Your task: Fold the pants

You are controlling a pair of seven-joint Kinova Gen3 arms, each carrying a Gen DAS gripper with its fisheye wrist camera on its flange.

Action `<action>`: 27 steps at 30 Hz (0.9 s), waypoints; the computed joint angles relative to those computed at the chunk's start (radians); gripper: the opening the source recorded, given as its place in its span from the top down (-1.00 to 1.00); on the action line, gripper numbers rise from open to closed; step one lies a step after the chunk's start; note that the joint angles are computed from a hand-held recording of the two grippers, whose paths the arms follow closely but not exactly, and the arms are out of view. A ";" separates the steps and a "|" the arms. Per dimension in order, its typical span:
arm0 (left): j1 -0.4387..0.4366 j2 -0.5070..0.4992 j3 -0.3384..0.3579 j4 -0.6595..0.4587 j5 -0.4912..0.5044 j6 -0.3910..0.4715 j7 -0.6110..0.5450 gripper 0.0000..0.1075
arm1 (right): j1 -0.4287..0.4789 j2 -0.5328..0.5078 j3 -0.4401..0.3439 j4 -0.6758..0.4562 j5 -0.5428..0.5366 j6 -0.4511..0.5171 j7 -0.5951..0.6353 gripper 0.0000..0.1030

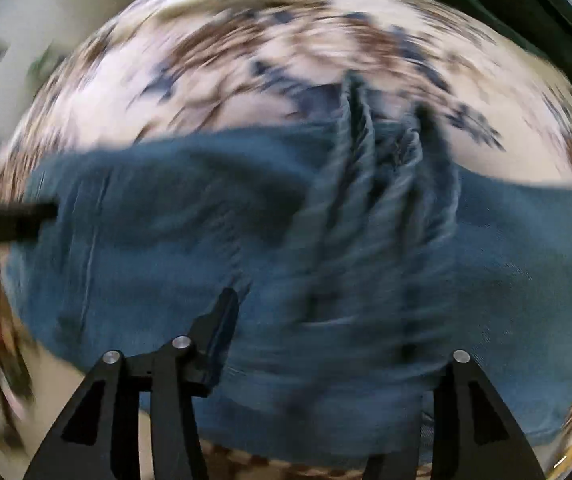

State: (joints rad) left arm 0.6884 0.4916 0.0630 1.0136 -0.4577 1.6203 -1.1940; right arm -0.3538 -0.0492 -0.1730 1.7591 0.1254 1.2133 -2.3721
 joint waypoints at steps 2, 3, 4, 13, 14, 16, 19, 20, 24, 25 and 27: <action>-0.024 -0.009 0.002 0.018 0.029 -0.010 0.000 -0.91 | -0.024 0.030 -0.011 -0.035 -0.018 0.044 0.081 -0.17; -0.030 -0.012 0.003 0.024 0.036 -0.012 0.002 -0.91 | -0.025 0.027 -0.010 -0.038 -0.034 0.050 0.118 -0.24; -0.037 -0.015 0.005 0.027 0.046 -0.014 0.004 -0.91 | -0.013 0.014 -0.012 -0.034 -0.059 0.043 0.145 -0.24; -0.114 -0.009 0.068 -0.057 0.275 -0.029 -0.036 -0.91 | 0.320 -0.315 0.088 0.094 -0.200 0.086 -0.090 -0.24; -0.127 0.006 0.092 -0.074 0.316 -0.027 -0.039 -0.91 | 0.367 -0.352 0.110 0.095 -0.172 0.127 -0.131 -0.24; -0.124 0.023 0.091 -0.080 0.385 -0.042 -0.044 -0.91 | 0.452 -0.389 0.144 0.082 -0.129 0.208 -0.163 -0.24; -0.112 0.063 0.108 -0.080 0.462 -0.063 -0.031 -0.82 | 0.526 -0.404 0.282 0.098 -0.123 0.267 -0.090 -0.24; -0.097 0.084 0.106 -0.084 0.476 -0.061 -0.032 -0.62 | 0.556 -0.390 0.328 0.113 -0.139 0.274 -0.049 -0.24; -0.099 0.069 0.128 -0.009 0.540 -0.161 -0.087 0.72 | 0.589 -0.327 0.513 0.180 -0.212 0.244 0.113 -0.24; -0.105 0.056 0.134 0.013 0.556 -0.184 -0.095 0.72 | 0.571 -0.321 0.560 0.203 -0.233 0.228 0.154 -0.23; -0.110 0.016 0.130 0.058 0.568 -0.224 -0.109 0.81 | 0.523 -0.322 0.597 0.211 -0.225 0.230 0.201 0.05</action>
State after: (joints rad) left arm 0.5783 0.5078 0.1934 1.0712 0.1104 1.3966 -1.3031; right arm 0.1695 -0.3716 0.4238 1.9698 -0.0991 1.4435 -2.1715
